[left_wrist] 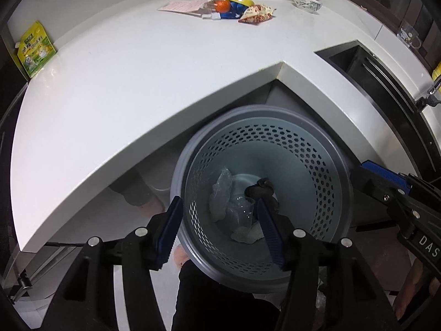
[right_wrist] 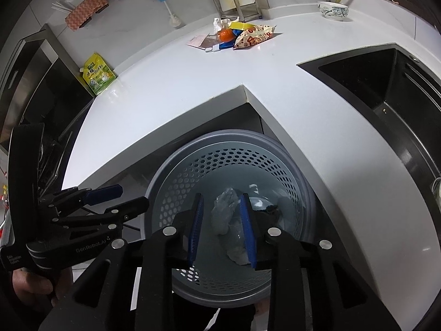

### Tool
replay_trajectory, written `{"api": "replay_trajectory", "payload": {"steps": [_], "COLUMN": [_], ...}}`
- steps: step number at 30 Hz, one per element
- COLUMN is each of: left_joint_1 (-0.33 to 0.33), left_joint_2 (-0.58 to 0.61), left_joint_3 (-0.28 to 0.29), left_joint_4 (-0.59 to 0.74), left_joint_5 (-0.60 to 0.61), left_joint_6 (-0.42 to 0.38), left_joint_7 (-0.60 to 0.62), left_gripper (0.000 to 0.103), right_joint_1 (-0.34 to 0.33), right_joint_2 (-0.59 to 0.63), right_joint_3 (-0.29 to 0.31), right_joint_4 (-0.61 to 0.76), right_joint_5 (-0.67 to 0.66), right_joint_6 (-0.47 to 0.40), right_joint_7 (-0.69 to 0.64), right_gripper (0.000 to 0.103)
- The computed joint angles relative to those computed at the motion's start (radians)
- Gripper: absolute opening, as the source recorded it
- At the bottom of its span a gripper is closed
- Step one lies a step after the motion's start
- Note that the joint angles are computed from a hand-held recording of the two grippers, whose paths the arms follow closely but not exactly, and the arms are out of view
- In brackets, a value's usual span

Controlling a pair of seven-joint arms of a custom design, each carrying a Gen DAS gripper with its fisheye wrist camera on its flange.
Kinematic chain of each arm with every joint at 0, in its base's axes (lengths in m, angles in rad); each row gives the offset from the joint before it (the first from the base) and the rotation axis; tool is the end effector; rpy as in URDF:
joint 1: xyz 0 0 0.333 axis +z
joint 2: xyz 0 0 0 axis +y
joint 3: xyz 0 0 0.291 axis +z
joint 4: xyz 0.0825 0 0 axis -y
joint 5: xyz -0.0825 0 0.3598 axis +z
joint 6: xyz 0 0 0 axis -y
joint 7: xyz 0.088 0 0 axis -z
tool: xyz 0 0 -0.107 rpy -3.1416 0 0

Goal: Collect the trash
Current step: 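Move both tools back toward the remaining trash on the counter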

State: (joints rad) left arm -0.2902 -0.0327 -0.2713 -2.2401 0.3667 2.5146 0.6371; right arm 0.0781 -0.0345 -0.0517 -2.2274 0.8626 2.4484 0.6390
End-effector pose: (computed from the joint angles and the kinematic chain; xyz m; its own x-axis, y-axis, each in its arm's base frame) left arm 0.4444 -0.2838 0.4025 0.0995 -0.9946 0.0291 -0.9150 -0.1030 -0.3901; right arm 0.5250 0.0143 0.4029 0.4094 -0.8458 -0.3422 -0.8340 -0.1949 -0.5161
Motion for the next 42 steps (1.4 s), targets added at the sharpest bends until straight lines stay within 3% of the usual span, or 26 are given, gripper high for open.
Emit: {"api": "replay_trajectory", "payload": {"steps": [14,19,27,35,42], "left_joint_1": [0.034,0.050,0.095,0.123,0.121], "left_joint_2": [-0.056,-0.071,-0.033,0.117,0.302], "left_joint_3": [-0.015,-0.016,0.017,0.095,0.166], "left_joint_4": [0.067,0.095,0.166,0.326,0.529], "left_joint_5": [0.118,0.167,0.219,0.199,0.083], "left_joint_6": [-0.044,-0.064,-0.022,0.060,0.090], "left_joint_7": [-0.094,-0.115,-0.081,0.070,0.261], "left_gripper": [0.063,0.069,0.073,0.078,0.078], "right_joint_1": [-0.002,0.003,0.014,0.014,0.015], "right_joint_2": [-0.045,-0.031,0.029,0.177,0.381], "right_joint_3": [-0.028,-0.023,0.011,0.069,0.113], "right_joint_4": [0.052,0.099,0.186,0.354,0.594], "right_joint_5": [0.047,0.064,0.050,-0.076,-0.263], "right_joint_6": [-0.033,-0.017,0.044,0.133,0.174], "right_joint_7": [-0.039,-0.040,0.024,0.250,0.522], "right_gripper": [0.039,0.045,0.050,0.050,0.052]}}
